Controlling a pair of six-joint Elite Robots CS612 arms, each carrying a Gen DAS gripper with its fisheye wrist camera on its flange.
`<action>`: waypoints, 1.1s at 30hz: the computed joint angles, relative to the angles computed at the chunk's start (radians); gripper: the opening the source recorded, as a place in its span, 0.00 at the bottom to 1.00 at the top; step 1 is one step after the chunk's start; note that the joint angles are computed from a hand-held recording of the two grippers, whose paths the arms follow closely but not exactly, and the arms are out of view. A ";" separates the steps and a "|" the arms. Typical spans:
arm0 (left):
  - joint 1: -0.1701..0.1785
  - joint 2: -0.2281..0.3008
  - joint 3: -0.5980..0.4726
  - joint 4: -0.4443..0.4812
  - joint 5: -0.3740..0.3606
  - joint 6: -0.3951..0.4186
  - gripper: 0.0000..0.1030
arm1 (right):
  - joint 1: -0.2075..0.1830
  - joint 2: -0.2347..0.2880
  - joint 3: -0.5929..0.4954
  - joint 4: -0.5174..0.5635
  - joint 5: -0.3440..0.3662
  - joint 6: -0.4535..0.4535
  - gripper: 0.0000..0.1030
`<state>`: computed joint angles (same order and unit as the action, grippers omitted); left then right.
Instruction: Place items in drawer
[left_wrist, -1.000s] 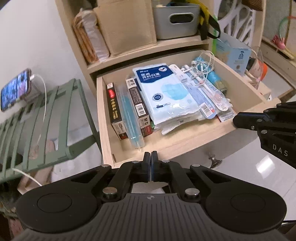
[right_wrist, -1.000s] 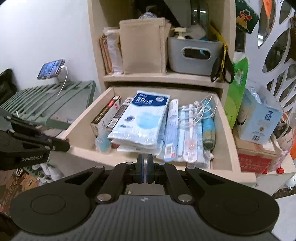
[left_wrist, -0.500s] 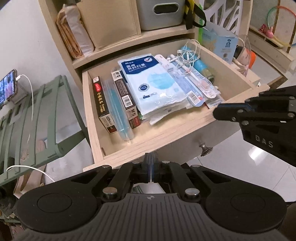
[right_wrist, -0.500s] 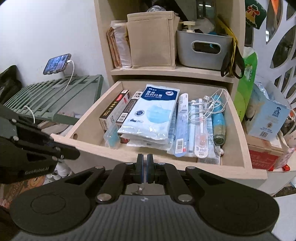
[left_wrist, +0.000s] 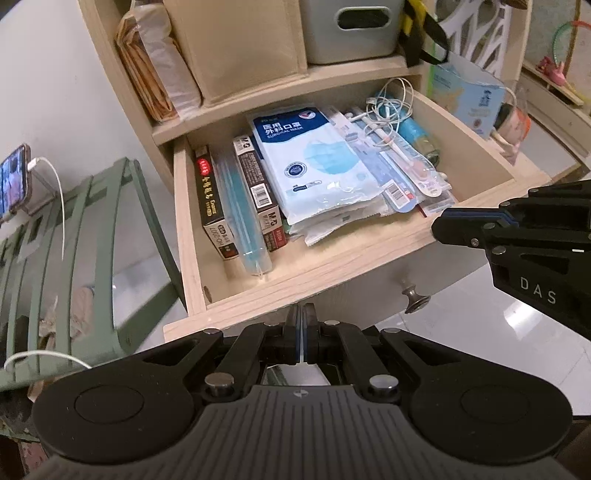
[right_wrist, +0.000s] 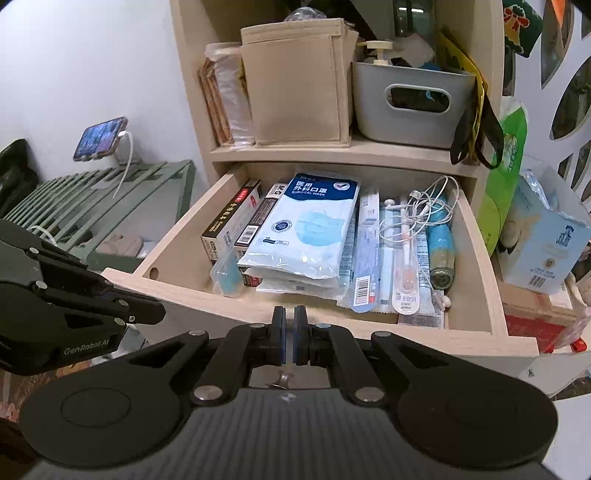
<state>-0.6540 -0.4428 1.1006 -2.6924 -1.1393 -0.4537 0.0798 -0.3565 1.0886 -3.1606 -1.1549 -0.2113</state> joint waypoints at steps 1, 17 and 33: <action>0.002 0.007 -0.014 0.007 0.005 -0.001 0.03 | 0.001 0.009 -0.019 0.006 -0.002 0.000 0.04; 0.047 0.145 -0.275 0.161 0.033 -0.047 0.04 | 0.018 0.168 -0.369 0.147 -0.029 0.008 0.06; 0.069 0.368 -0.714 0.388 0.141 -0.031 0.04 | 0.023 0.305 -0.682 0.322 -0.012 -0.032 0.07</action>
